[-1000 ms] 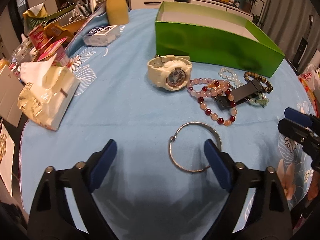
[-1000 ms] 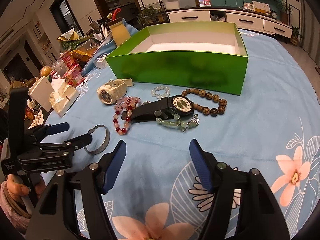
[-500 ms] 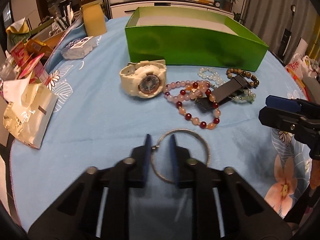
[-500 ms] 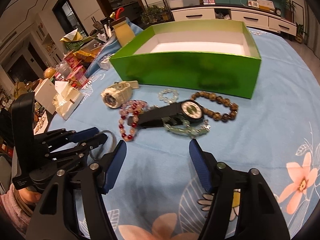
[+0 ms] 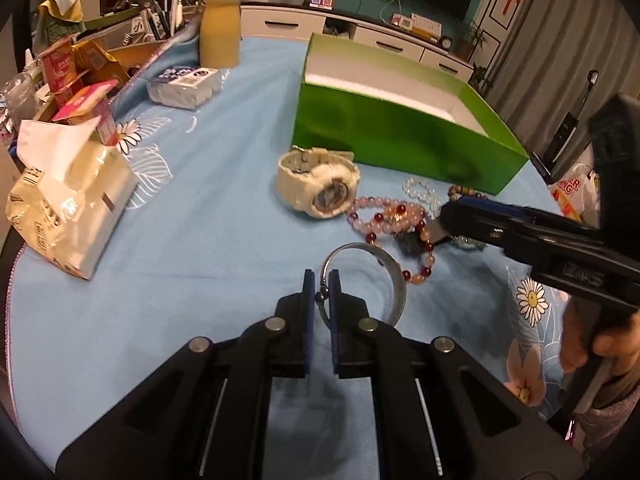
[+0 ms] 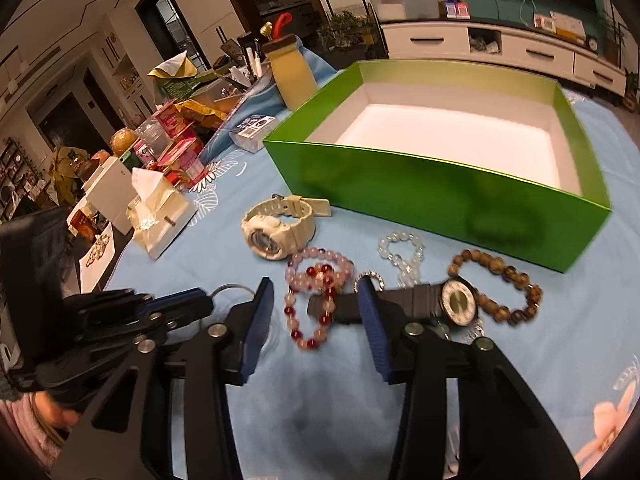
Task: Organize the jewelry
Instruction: 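Grasp the silver bangle with the left tool while the right tool grasps the pink bead bracelet, then carry both items into the green box and open both tools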
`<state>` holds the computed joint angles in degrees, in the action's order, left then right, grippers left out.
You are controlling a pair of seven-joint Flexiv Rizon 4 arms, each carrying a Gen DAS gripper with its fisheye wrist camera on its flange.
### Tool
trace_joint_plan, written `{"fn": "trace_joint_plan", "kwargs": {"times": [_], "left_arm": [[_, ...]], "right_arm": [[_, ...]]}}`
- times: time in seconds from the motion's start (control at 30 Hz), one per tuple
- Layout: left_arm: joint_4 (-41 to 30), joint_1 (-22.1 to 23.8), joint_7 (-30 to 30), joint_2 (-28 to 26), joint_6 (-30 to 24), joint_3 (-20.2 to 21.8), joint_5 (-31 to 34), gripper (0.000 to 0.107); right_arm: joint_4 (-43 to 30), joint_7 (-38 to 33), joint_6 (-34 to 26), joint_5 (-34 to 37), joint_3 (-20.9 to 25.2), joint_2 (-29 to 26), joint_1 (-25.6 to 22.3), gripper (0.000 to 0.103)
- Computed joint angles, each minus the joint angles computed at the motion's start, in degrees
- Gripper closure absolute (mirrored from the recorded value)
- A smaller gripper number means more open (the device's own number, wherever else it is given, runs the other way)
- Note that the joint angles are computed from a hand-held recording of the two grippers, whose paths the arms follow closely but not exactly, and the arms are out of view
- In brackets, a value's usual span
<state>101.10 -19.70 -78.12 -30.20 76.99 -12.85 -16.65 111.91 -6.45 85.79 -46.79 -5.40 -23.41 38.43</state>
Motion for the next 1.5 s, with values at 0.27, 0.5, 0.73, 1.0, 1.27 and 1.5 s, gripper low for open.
{"fn": "trace_joint_plan", "kwargs": {"times": [0.27,0.5,0.73,1.0,1.27,1.5], "left_arm": [[0.6,0.8,0.3,0.0,0.5,-0.4,-0.3,0.1],[0.9,1.1,0.7,0.2,1.3,-0.9,-0.8,0.1],[1.7,1.8,1.9,0.7,2.6,-2.1,-1.5,0.1],[3.1,3.8,4.9,2.4,4.8,-5.6,-4.0,0.1],[-0.9,2.0,5.9,2.3,4.5,-4.3,-3.5,0.1],[-12.1,-0.7,4.5,-2.6,2.3,-2.3,-2.6,0.1]], "right_arm": [[-4.8,-8.7,-3.6,11.2,7.1,-4.4,-3.9,0.073],[-2.5,-5.2,-0.7,8.0,-0.9,-2.8,1.8,0.095],[1.8,6.3,6.4,-5.7,-17.7,1.1,12.7,0.095],[2.4,18.6,4.5,-25.4,-24.3,6.8,15.4,0.095],[2.9,24.2,0.1,-33.9,-21.4,10.8,10.9,0.096],[1.9,25.8,-2.6,-37.8,-18.1,12.2,5.6,0.096]]}}
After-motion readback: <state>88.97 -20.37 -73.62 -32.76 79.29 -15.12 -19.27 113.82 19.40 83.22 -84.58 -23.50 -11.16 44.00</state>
